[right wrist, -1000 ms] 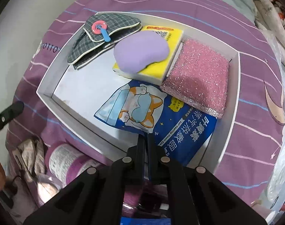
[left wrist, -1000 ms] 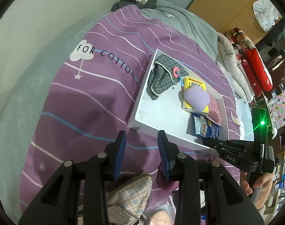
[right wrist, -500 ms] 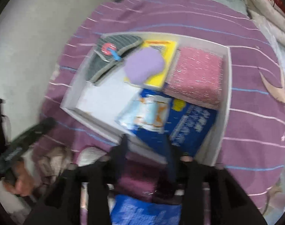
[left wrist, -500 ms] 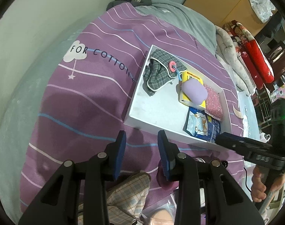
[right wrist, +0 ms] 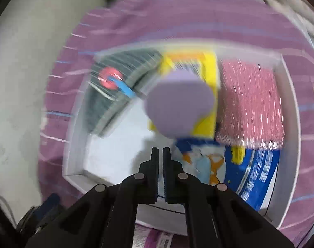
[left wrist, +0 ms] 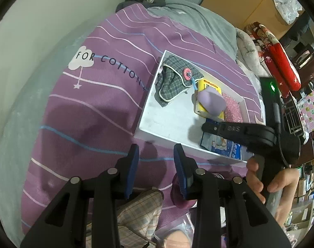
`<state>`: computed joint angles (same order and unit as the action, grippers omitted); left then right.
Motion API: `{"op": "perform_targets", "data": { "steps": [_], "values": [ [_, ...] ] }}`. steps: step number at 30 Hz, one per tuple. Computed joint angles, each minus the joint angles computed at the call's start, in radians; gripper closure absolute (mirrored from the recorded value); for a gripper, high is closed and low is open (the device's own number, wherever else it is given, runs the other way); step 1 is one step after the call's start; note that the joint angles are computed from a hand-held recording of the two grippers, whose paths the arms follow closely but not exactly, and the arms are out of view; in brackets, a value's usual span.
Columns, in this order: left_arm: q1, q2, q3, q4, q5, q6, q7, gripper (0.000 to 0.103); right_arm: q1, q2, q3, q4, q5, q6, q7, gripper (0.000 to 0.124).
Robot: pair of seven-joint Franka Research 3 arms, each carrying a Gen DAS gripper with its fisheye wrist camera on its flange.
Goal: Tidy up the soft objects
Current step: 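Withdraw the right gripper from the box toward the dark blue packet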
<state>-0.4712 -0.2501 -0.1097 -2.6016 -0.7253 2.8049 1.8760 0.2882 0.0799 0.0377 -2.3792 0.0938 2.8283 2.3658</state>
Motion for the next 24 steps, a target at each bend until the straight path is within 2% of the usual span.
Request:
{"op": "perform_targets", "data": {
  "steps": [1, 3, 6, 9, 14, 17, 20, 24],
  "values": [
    [0.001, 0.001, -0.001, 0.0, 0.002, -0.001, -0.004, 0.067, -0.01, -0.014, 0.014, -0.029, 0.077, 0.034, -0.052, 0.124],
    [0.005, 0.004, -0.007, 0.005, 0.014, -0.003, -0.015, 0.067, -0.019, -0.039, 0.023, -0.056, 0.171, 0.032, -0.107, 0.124],
    [0.005, 0.002, -0.016, 0.004, 0.038, -0.003, -0.027, 0.067, -0.021, -0.078, 0.018, -0.092, 0.141, 0.011, -0.062, 0.124],
    [-0.003, -0.002, -0.013, 0.005, 0.044, -0.009, -0.022, 0.067, -0.022, -0.099, 0.024, -0.118, 0.165, 0.018, -0.072, 0.124],
    [-0.003, 0.0, -0.011, 0.01, 0.054, -0.018, -0.02, 0.067, -0.026, -0.136, 0.037, -0.168, 0.13, 0.029, -0.033, 0.124],
    [0.001, -0.005, -0.012, 0.007, 0.066, -0.023, -0.028, 0.067, -0.02, -0.165, 0.038, -0.208, 0.175, 0.045, -0.064, 0.124],
    [-0.005, -0.006, -0.003, 0.007, 0.053, -0.021, -0.011, 0.067, -0.043, -0.216, 0.048, -0.253, 0.141, 0.027, -0.02, 0.124],
    [-0.004, -0.004, -0.004, 0.009, 0.049, -0.02, -0.004, 0.067, -0.1, -0.278, 0.088, -0.288, 0.002, -0.034, 0.117, 0.124]
  ]
}}
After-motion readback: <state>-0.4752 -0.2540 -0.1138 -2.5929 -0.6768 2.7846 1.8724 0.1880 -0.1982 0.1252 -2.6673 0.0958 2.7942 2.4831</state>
